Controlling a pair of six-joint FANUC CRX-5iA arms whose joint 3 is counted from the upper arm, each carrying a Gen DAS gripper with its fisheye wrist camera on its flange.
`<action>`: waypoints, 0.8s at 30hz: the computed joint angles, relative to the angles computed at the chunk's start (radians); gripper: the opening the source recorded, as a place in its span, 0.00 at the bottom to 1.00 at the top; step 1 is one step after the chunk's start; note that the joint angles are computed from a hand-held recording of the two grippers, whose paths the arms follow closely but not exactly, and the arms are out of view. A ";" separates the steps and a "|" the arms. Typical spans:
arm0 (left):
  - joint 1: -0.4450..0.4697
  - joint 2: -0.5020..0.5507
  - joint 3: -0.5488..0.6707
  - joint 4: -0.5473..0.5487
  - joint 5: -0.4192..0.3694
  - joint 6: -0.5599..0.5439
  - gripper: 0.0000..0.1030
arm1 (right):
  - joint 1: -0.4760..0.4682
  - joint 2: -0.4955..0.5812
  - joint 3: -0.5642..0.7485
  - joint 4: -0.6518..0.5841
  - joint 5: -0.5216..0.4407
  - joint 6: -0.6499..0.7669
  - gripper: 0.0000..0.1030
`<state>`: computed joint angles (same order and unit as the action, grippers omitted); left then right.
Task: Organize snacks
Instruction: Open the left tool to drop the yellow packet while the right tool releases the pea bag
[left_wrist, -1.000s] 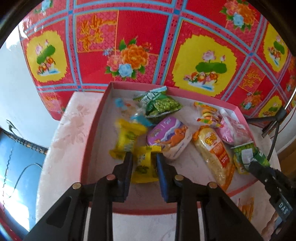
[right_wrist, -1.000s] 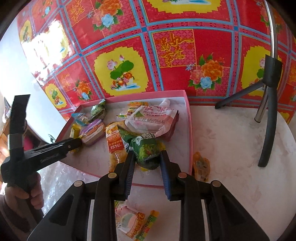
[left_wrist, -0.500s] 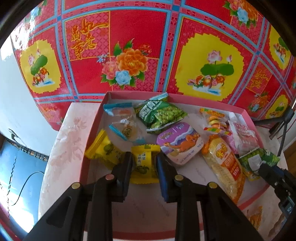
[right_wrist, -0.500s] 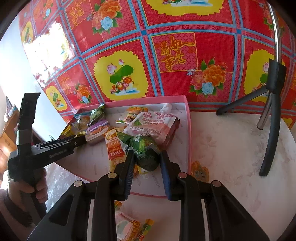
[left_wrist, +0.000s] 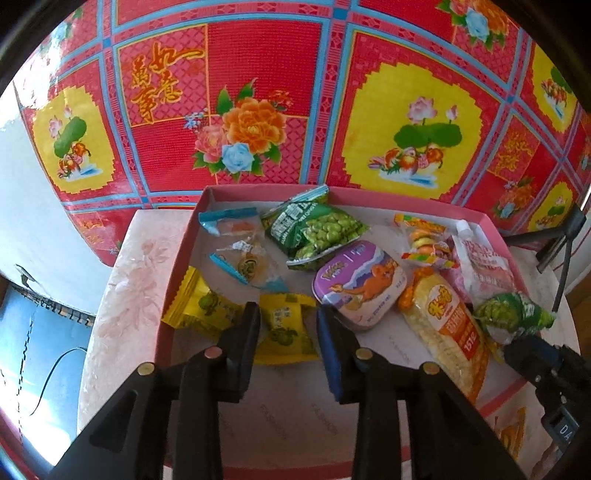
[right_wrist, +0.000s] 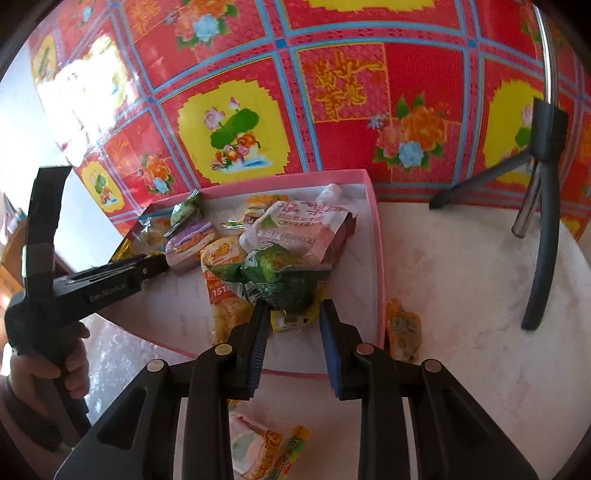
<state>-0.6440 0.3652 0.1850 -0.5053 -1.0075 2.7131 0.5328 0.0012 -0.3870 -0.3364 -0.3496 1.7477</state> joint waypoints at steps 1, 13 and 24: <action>0.002 0.001 0.003 0.007 0.000 -0.010 0.35 | 0.001 -0.001 -0.001 0.003 0.000 -0.002 0.28; -0.025 -0.021 0.017 0.028 -0.032 0.004 0.47 | -0.042 -0.045 0.021 -0.157 -0.058 0.153 0.50; -0.080 -0.025 0.070 0.029 -0.092 0.015 0.48 | -0.113 -0.114 -0.002 -0.244 -0.128 0.270 0.50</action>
<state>-0.7240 0.3398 0.2555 -0.4761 -1.0994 2.7286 0.4198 -0.1124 -0.3894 -0.5800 -0.4773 2.0175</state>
